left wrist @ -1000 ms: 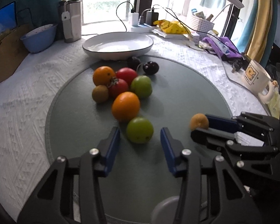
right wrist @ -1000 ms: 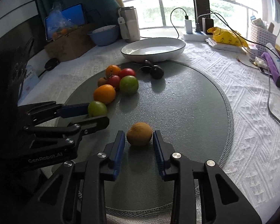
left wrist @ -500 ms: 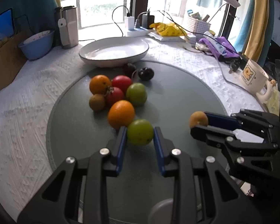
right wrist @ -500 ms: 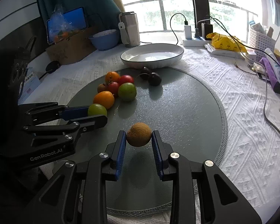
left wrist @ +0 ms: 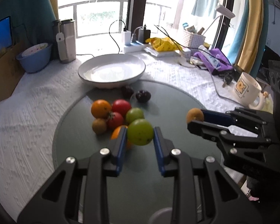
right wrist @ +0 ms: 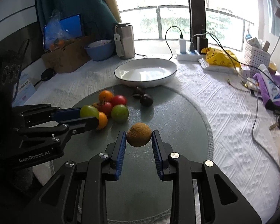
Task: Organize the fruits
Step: 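Grasp the small brown fruit with the right tool while the left tool grasps a green lime, then carry both fruits onto the white plate and open both tools to release them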
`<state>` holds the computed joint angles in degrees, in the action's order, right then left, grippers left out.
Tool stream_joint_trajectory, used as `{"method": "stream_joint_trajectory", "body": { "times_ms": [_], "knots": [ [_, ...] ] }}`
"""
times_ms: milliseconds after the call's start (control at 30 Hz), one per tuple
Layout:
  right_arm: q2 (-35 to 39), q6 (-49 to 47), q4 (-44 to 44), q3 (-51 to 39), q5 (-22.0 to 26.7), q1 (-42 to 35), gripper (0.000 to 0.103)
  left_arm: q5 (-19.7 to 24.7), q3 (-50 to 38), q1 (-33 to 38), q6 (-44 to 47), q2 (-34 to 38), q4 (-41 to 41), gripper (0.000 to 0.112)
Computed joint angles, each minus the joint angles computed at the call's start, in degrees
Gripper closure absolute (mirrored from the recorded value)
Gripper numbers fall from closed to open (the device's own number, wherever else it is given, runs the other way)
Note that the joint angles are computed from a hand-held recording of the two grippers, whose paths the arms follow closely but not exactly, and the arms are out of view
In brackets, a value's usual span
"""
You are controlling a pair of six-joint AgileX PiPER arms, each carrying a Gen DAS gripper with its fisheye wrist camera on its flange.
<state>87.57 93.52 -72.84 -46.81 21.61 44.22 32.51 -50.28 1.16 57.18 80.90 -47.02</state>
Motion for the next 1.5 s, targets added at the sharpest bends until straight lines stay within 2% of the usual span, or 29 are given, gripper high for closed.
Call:
{"method": "stream_joint_trajectory", "body": {
  "times_ms": [433,833,1033,1333,1500],
  "knots": [
    [4.84,-17.44,11.43,-10.47,0.60,-4.14,0.073,3.08,-9.03,4.52,2.56,6.80,-4.69,0.083],
    [11.13,-33.97,23.45,-20.88,-0.26,-8.56,0.073,3.35,-18.64,5.58,2.91,14.73,-7.22,0.083],
    [15.16,-44.12,31.44,-26.82,-0.95,-11.05,0.073,3.70,-24.97,5.45,1.51,19.71,-6.76,0.083],
    [21.87,-57.65,42.12,-37.40,0.25,-13.68,0.073,3.60,-33.43,4.28,0.43,25.93,-6.24,0.083],
    [25.99,-65.10,48.44,-44.25,1.70,-15.28,0.073,5.15,-39.80,3.85,-2.71,30.12,-3.88,0.083]
  ]
}}
